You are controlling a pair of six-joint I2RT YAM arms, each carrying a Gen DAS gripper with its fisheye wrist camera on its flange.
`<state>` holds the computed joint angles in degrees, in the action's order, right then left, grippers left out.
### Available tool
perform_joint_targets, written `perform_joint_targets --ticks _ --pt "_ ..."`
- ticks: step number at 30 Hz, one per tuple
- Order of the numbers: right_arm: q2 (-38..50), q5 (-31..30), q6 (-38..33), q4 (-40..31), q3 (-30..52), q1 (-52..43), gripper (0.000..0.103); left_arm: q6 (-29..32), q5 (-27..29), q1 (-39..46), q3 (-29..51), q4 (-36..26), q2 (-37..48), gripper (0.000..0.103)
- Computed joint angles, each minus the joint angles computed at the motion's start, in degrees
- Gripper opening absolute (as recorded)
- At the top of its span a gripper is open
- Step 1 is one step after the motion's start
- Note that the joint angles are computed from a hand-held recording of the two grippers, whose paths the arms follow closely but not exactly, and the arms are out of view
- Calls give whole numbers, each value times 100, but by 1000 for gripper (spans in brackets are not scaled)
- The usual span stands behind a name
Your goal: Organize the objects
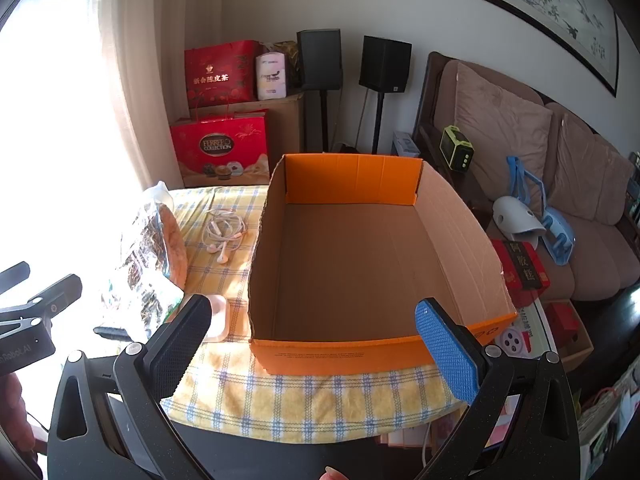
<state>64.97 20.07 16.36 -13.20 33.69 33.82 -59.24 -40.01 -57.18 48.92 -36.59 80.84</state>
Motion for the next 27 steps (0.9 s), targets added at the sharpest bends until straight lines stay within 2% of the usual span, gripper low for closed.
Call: perform_joint_targets --ticks 27 --pt "-32 -18 16 -10 -15 2 103 -70 -27 -52 141 -175 14 103"
